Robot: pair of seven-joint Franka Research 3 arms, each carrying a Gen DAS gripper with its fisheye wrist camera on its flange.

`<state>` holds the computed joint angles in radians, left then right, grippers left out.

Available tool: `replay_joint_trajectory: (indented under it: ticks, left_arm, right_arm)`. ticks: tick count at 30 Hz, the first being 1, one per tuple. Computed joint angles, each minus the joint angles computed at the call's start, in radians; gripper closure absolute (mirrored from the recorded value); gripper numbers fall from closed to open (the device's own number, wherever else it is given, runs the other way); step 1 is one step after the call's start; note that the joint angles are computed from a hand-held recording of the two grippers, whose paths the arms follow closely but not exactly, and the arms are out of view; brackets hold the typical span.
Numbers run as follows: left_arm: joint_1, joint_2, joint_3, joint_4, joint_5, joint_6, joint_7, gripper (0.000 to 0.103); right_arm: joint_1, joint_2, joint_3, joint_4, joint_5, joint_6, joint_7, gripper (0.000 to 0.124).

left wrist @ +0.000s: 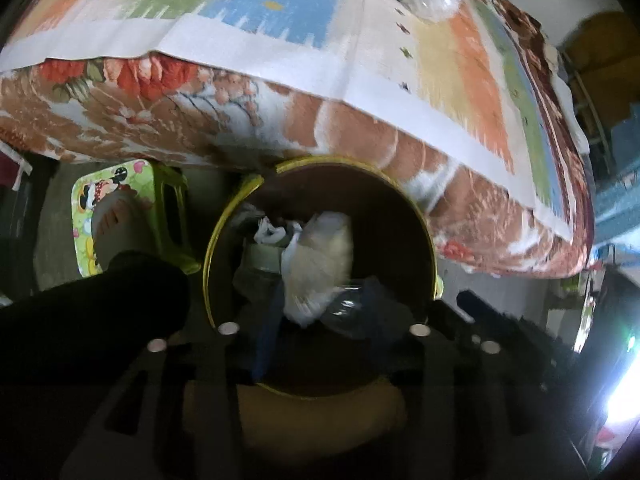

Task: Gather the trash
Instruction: 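Open both tools to drop the wrapper and cup into the bin, then move both open tools toward the crumpled plastic bag and green box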

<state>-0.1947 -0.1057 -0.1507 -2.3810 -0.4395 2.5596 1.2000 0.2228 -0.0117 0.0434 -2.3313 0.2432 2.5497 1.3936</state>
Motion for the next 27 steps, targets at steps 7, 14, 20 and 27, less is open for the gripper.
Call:
replay_joint_trajectory:
  ticks: [7,14,20,27]
  left_arm:
    - [-0.01,-0.066,-0.001,-0.038,0.04,0.081,-0.001,0.049]
    - [0.021,-0.086,0.001,-0.018,0.265,0.114,-0.097,0.038]
    - [0.027,-0.078,0.026,0.019,0.317,0.118,-0.077,0.03]
    - [0.061,-0.048,0.024,0.067,0.41,0.134,-0.099,0.023]
  right_arm:
    - [0.001,-0.032,-0.001,-0.014,0.036,0.034,-0.049,0.08]
    - [0.004,-0.076,-0.006,-0.02,0.113,0.112,-0.119,0.073]
    - [0.012,-0.072,-0.013,0.025,0.184,0.111,-0.212,0.065]
    - [0.006,-0.043,-0.011,0.097,0.186,0.152,-0.254,0.052]
